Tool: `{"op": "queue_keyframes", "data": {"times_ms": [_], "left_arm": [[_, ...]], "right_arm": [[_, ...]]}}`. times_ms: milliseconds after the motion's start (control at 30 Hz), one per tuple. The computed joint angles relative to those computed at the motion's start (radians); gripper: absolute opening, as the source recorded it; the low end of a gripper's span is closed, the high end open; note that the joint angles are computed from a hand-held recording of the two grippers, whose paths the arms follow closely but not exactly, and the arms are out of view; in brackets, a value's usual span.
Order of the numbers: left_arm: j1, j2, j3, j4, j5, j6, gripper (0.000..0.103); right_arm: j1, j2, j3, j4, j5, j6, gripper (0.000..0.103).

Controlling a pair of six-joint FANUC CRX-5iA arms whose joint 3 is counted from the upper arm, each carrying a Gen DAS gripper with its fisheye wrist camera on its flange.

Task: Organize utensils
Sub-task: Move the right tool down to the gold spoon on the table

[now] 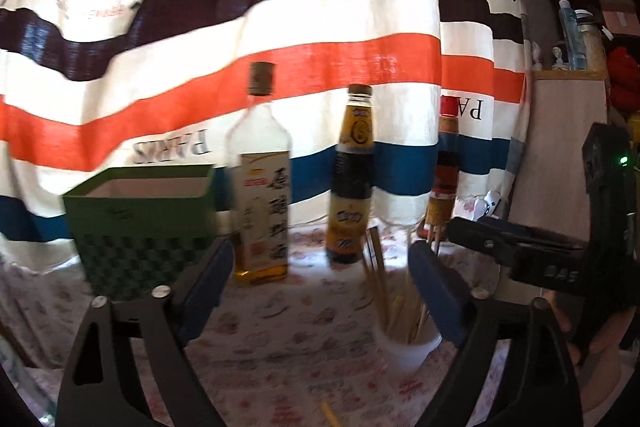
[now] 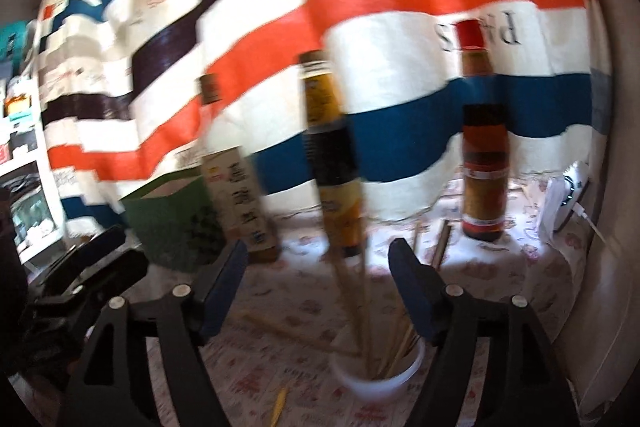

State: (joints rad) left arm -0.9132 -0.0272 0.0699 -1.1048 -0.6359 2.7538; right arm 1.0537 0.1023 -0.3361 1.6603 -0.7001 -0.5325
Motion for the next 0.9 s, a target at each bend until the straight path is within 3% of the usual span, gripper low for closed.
{"op": "queue_keyframes", "data": {"times_ms": [133, 267, 733, 900], "left_arm": [[-0.034, -0.055, -0.054, -0.034, -0.072, 0.032, 0.1], [-0.055, -0.098, -0.116, -0.068, -0.104, 0.113, 0.102], [-0.056, -0.106, -0.261, -0.057, -0.122, 0.267, 0.102], [-0.017, -0.102, -0.294, 0.004, -0.108, 0.271, 0.102]], "right_arm": [[0.101, 0.018, 0.056, -0.224, -0.063, 0.2, 0.074], [0.143, 0.022, 0.061, -0.341, -0.074, 0.214, 0.074], [0.216, 0.09, 0.012, -0.569, -0.042, 0.267, 0.074], [0.236, 0.153, 0.066, -0.698, -0.049, 0.395, 0.074]]}}
